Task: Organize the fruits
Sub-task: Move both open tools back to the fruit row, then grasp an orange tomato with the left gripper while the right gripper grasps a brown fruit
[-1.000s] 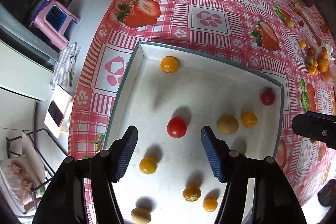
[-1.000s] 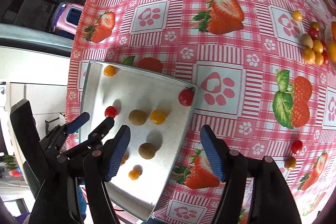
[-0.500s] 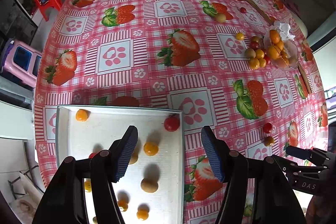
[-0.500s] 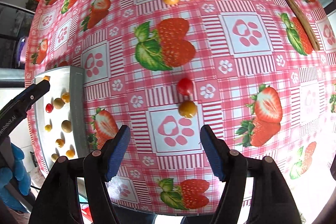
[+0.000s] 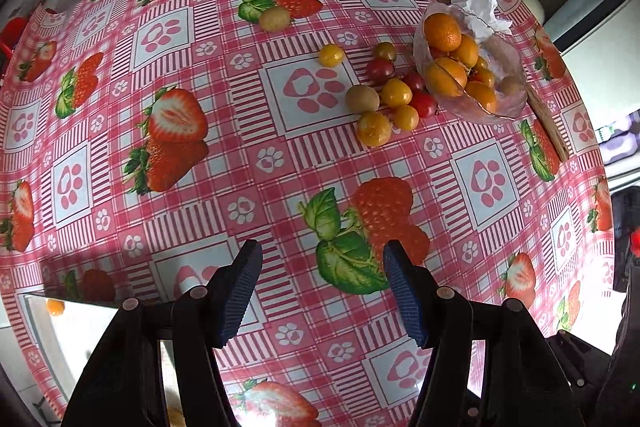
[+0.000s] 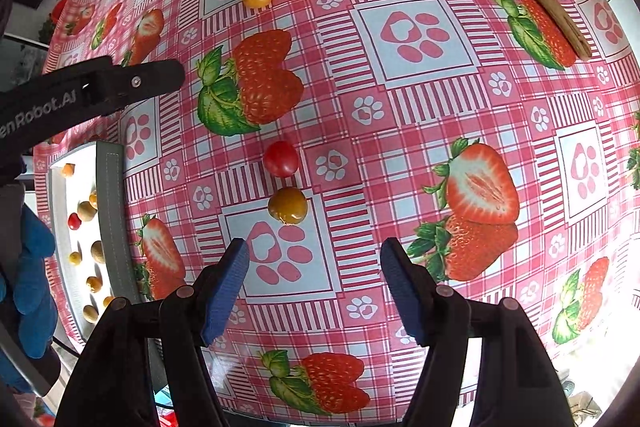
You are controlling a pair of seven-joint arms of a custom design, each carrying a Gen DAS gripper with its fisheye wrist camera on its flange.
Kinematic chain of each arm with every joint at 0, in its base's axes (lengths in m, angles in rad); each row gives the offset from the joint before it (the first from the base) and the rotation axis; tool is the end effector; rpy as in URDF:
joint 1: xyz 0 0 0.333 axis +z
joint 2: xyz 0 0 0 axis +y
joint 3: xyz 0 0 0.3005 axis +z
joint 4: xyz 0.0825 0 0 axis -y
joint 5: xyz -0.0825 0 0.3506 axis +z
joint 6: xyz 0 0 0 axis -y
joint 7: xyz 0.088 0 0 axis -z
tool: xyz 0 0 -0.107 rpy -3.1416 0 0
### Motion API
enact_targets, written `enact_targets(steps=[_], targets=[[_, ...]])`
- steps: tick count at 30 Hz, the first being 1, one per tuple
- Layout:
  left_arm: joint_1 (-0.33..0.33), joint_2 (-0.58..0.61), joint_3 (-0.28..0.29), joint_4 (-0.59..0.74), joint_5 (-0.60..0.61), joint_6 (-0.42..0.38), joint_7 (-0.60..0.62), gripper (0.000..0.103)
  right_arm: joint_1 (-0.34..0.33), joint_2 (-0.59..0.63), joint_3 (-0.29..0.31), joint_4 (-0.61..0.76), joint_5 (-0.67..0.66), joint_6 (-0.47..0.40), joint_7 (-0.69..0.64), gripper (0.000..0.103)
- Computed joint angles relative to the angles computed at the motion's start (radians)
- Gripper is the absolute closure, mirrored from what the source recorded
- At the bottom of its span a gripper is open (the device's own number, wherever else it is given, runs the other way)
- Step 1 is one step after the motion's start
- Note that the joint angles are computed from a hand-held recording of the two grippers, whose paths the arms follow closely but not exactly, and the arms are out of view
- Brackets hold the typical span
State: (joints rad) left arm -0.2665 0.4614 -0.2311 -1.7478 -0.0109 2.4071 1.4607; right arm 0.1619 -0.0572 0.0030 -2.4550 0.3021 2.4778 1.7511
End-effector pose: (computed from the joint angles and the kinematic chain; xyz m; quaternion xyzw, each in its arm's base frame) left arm 0.5748 -0.2940 0.3419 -0.5708 0.8126 -0.1174 0.0008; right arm 0.4534 0.0744 0.3358 -0.6114 0.7844 0.0568 0.0883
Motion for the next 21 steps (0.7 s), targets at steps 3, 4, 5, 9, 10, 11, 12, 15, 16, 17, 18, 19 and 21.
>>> enact_targets(steps=[3,4,5,9,10,11,12,15,16,17,18,19,21], targets=[[-0.019,0.063,0.007,0.074,0.013,-0.009,-0.022,0.039,0.0,0.014,0.0,0.001,0.017,0.022,-0.013,0.034],[-0.024,0.082,0.009,0.098,0.018,-0.012,-0.029,0.039,0.0,0.018,0.0,0.002,0.019,0.029,-0.015,0.035],[-0.031,0.101,0.012,0.122,0.025,-0.015,-0.036,0.039,0.0,0.022,0.001,0.002,0.021,0.038,-0.016,0.036],[-0.052,0.17,0.021,0.214,0.047,-0.025,-0.059,0.039,0.004,0.052,0.007,0.018,0.032,0.064,-0.028,0.039],[-0.056,0.184,0.022,0.234,0.051,-0.029,-0.063,0.039,0.005,0.059,0.009,0.022,0.032,0.07,-0.03,0.039],[-0.06,0.2,0.022,0.257,0.054,-0.036,-0.065,0.039,0.006,0.066,0.011,0.026,0.033,0.075,-0.033,0.04],[-0.065,0.215,0.023,0.277,0.058,-0.042,-0.066,0.039,0.007,0.072,0.013,0.03,0.034,0.078,-0.034,0.04],[-0.087,0.26,0.031,0.346,0.079,-0.074,-0.077,0.039,0.009,0.091,0.016,0.043,0.009,0.073,-0.013,0.045],[-0.09,0.269,0.031,0.359,0.081,-0.078,-0.079,0.039,0.011,0.092,0.017,0.045,-0.015,0.077,0.005,0.047],[-0.094,0.277,0.031,0.371,0.084,-0.083,-0.081,0.042,0.013,0.097,0.017,0.05,-0.039,0.07,0.021,0.048],[-0.102,0.287,0.034,0.387,0.09,-0.092,-0.085,0.05,0.015,0.101,0.018,0.055,-0.06,0.068,0.039,0.052],[-0.114,0.29,0.043,0.393,0.106,-0.096,-0.094,0.05,0.017,0.105,0.02,0.061,-0.07,0.066,0.051,0.059],[-0.121,0.29,0.046,0.392,0.119,-0.086,-0.1,0.062,0.018,0.116,0.021,0.076,-0.076,0.057,0.061,0.071]])
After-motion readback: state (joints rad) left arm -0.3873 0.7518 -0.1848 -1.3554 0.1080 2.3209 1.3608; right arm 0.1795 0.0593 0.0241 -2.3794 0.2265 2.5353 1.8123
